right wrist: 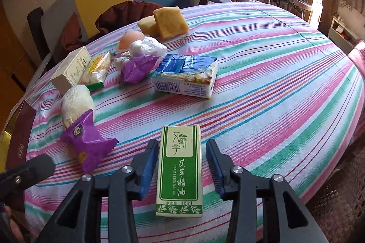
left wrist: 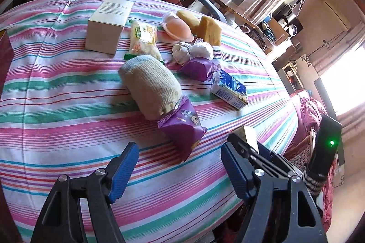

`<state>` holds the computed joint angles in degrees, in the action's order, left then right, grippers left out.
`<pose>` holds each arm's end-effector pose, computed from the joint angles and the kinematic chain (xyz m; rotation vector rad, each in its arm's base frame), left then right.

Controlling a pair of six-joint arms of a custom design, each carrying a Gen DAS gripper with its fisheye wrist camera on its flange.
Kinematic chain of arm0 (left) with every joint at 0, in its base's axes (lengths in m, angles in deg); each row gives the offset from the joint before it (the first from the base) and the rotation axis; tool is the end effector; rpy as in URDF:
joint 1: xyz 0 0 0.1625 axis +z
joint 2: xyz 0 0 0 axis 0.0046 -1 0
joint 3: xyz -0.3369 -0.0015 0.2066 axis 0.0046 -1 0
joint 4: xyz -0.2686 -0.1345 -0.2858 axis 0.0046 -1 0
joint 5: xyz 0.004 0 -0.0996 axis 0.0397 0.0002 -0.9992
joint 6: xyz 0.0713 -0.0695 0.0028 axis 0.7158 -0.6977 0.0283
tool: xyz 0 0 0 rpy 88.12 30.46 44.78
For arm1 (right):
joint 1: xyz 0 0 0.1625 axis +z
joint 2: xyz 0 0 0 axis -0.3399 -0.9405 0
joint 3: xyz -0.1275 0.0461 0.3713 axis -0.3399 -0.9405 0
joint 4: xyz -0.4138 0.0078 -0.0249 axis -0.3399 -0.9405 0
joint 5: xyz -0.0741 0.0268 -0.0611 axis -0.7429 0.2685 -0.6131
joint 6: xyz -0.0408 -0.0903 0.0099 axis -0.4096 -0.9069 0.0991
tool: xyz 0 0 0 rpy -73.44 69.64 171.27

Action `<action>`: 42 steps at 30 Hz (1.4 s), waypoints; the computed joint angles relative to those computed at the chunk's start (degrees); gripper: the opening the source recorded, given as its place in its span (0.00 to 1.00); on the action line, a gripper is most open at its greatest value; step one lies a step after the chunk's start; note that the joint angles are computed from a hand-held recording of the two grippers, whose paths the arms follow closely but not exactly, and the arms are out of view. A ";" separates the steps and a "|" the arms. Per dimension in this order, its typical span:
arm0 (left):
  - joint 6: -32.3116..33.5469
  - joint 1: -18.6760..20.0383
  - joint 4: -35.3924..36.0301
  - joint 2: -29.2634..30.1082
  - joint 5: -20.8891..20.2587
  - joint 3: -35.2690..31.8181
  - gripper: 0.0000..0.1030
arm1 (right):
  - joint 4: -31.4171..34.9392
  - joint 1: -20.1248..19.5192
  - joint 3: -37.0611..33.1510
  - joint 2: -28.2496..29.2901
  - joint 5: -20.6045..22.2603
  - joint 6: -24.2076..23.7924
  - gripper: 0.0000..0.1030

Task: Organize objects
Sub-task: 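Grasp the green essential-oil box with the right tool while the left grasps the purple packet, then drop the purple packet into the gold tray with the left tool while the right carries the box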

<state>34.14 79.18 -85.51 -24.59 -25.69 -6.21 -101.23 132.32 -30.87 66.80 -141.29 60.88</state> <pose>0.0293 -0.7454 0.3374 0.2084 2.7750 -0.6245 0.3718 -0.7323 -0.0834 0.1645 -2.3885 0.7827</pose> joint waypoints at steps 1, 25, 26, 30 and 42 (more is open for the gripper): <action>-0.23 -0.13 -0.01 0.62 0.19 -0.44 0.74 | 0.33 0.03 0.63 -0.42 -0.20 0.65 0.53; 8.86 1.35 -9.98 -0.07 1.32 4.00 0.44 | -0.02 1.14 2.79 -0.67 -3.55 -1.20 0.40; 9.32 1.36 -10.63 -0.66 1.48 4.89 0.44 | -0.05 1.21 2.51 -0.45 -3.64 -1.61 0.37; 10.17 2.00 -12.20 -3.09 1.18 7.61 0.43 | -0.44 1.55 1.90 0.21 -3.11 -2.92 0.30; 12.15 3.73 -14.61 -9.06 0.14 12.99 0.43 | 0.52 2.93 1.01 1.62 5.15 -5.64 0.30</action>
